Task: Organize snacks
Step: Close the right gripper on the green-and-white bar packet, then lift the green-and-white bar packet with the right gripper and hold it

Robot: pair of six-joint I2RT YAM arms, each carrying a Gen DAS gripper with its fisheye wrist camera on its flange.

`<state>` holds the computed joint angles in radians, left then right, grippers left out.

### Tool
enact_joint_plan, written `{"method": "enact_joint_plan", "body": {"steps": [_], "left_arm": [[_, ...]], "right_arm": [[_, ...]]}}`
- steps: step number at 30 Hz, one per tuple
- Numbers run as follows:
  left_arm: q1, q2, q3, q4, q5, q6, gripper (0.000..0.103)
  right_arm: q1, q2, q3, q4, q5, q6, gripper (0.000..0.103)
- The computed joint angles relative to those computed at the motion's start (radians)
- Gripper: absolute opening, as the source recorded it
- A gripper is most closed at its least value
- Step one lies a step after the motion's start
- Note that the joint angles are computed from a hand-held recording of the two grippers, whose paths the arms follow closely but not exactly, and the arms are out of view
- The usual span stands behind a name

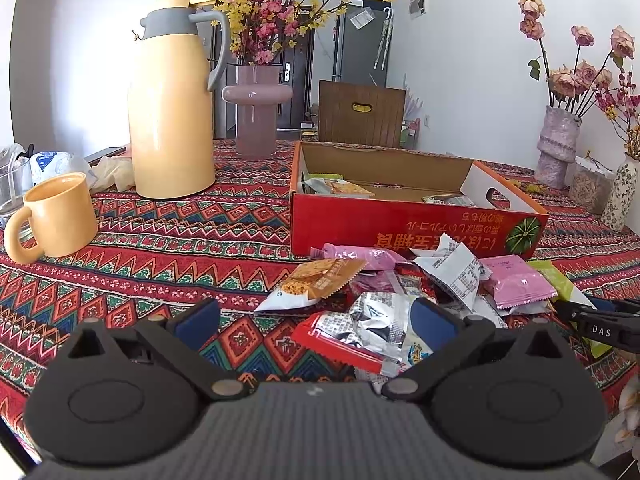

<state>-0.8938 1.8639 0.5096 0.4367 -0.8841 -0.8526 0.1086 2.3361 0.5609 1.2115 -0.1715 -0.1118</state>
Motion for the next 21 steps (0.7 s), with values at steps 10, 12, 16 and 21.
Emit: {"method": "enact_joint_plan", "body": {"steps": [10,12,16,21], "left_arm": [[0.002,0.0,0.001,-0.002,-0.002,-0.005,0.103],[0.002,-0.001,-0.001,-0.002,-0.003,-0.006,0.103],[0.005,-0.003,-0.006,0.002,-0.003,-0.005,0.103],[0.007,-0.005,-0.006,0.003,-0.002,-0.005,0.103]], "right_arm": [[0.03,-0.001,0.035,-0.04,0.024,-0.006,0.04],[0.026,0.0,0.031,-0.033,0.017,-0.001,0.04],[0.003,0.007,0.01,0.005,-0.019,0.021,0.039],[-0.019,0.003,-0.038,0.085,-0.038,0.037,0.039]]}}
